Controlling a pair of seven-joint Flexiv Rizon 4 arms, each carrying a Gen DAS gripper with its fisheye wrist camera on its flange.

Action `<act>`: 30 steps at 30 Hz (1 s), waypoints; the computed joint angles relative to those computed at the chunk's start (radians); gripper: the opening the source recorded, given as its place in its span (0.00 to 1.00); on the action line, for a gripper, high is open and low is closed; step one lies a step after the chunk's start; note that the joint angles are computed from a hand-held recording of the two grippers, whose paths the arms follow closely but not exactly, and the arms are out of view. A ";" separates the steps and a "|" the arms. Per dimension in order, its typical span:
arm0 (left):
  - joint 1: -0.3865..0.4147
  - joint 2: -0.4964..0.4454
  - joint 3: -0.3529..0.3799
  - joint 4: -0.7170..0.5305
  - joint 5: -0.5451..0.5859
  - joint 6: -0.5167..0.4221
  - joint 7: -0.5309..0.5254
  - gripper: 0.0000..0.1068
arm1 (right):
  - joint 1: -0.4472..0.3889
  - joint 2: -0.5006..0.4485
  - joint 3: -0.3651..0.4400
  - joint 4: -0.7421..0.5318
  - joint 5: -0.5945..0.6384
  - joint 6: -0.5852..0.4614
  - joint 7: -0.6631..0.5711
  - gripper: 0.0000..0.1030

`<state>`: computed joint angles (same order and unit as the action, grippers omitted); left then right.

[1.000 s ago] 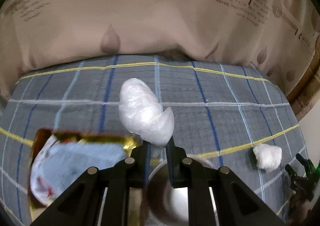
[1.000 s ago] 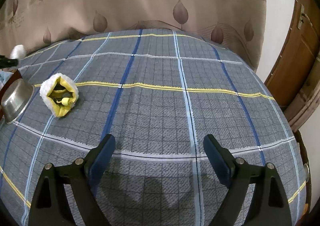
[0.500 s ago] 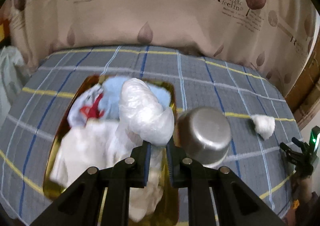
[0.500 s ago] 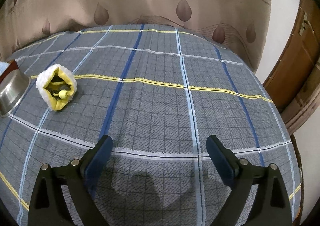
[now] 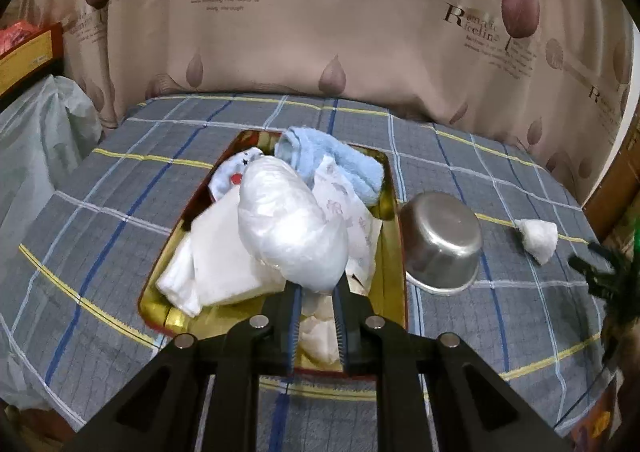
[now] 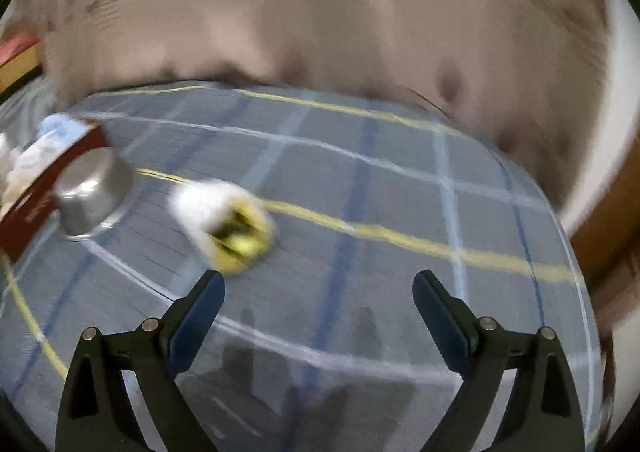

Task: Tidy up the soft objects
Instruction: 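Carry the white socks over the tray with the left gripper while the right gripper grasps the fluffy yellow-trimmed item, then carry the fluffy yellow-trimmed item over the tray with the right gripper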

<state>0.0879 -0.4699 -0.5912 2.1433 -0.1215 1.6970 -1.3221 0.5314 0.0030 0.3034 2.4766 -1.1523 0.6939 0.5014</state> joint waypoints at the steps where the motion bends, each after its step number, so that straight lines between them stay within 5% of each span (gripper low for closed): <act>1: 0.005 0.000 -0.004 0.003 0.001 0.005 0.000 0.14 | -0.006 -0.014 -0.015 -0.023 -0.033 0.024 -0.043 0.91; 4: 0.030 -0.001 -0.027 0.011 0.014 0.019 -0.002 0.14 | -0.023 -0.059 -0.047 -0.091 -0.096 0.077 -0.166 0.91; 12: 0.091 -0.016 -0.091 0.013 0.027 0.005 -0.011 0.14 | -0.040 -0.177 -0.088 -0.213 0.053 0.115 -0.559 0.87; 15: 0.107 -0.019 -0.105 0.015 0.024 0.001 -0.015 0.14 | -0.061 -0.197 -0.104 -0.211 0.101 0.193 -0.606 0.26; 16: 0.106 -0.019 -0.103 0.014 0.023 0.001 -0.017 0.14 | -0.078 -0.208 -0.107 -0.210 0.158 0.246 -0.622 0.25; 21: 0.131 -0.028 -0.127 0.015 0.013 -0.005 -0.028 0.15 | -0.057 -0.210 -0.130 -0.236 0.155 0.258 -0.564 0.22; 30: 0.121 -0.022 -0.104 0.012 0.012 -0.007 -0.026 0.16 | -0.065 -0.344 -0.229 -0.445 -0.044 0.504 -0.352 0.22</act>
<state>0.2088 -0.4922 -0.6948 2.1554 -0.1098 1.6901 -1.3483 0.4666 -0.3406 0.0744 2.0313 -1.1961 1.1980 0.1493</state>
